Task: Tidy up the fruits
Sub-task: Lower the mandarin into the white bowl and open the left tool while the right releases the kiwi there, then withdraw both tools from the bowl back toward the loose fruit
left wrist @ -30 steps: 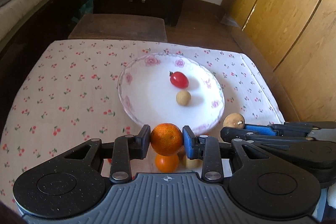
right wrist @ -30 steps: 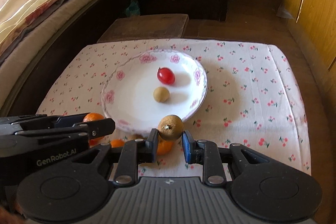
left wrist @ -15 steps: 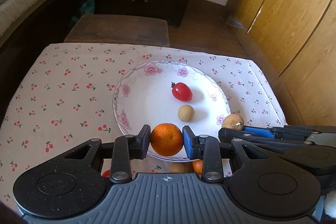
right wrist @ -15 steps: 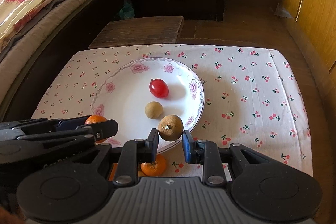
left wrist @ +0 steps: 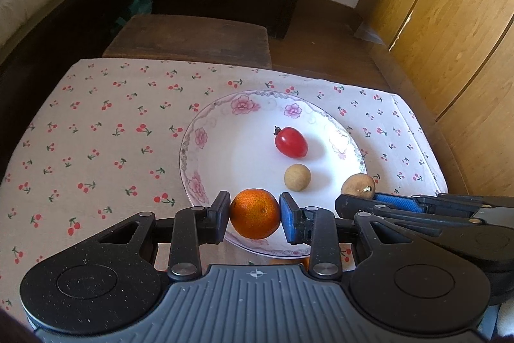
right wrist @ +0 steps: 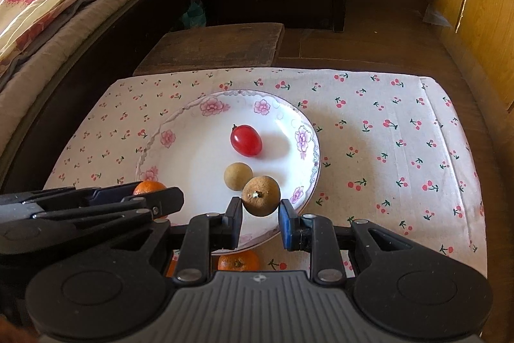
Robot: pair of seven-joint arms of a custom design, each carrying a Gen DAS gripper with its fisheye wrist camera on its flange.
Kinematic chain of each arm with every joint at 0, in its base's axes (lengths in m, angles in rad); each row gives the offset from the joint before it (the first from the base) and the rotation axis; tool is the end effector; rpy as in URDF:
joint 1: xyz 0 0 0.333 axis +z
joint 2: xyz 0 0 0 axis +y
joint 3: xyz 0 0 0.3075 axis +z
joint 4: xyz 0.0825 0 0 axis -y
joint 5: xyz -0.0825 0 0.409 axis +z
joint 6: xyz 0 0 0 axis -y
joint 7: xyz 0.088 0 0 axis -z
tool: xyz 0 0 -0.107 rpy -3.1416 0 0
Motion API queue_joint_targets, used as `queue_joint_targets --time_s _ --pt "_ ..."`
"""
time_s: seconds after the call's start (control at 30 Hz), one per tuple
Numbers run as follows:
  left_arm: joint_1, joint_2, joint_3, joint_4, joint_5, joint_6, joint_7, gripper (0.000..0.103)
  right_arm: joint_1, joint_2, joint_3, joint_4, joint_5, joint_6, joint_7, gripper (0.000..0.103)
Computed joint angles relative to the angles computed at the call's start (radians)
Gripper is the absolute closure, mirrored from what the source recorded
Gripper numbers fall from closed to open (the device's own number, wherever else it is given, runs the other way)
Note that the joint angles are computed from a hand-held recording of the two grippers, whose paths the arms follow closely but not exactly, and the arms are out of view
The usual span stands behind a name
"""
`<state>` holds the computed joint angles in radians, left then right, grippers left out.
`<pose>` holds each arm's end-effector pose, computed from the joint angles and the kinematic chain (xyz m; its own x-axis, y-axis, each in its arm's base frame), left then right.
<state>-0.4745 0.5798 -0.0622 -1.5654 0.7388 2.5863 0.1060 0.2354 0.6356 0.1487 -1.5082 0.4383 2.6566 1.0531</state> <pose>0.6407 -0.3869 0.3300 0.3183 -0.9261 0.2024 -0.7347 -0.3759 -0.5647 0.7213 0.2553 0.3298 0.5303 -0.8272 -0.1859 -0.7515 -0.3571 -0.5547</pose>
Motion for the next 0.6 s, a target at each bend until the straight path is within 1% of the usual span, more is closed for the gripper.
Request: queue_joint_targets --time_s 0.07,0.27,0.6 --pt "-0.003 -0.001 0.003 0.000 0.004 -0.001 -0.006 0.062 0.001 0.001 0.000 0.001 0.001 0.001 0.002 0.077" --pt "-0.004 -0.003 0.004 -0.002 0.012 0.000 -0.017 0.061 -0.001 0.002 0.000 0.006 0.003 -0.003 0.008 0.077" --pt "-0.005 -0.014 0.004 -0.010 0.026 -0.004 -0.029 0.061 -0.004 -0.011 0.008 -0.012 0.021 0.028 -0.004 0.077"
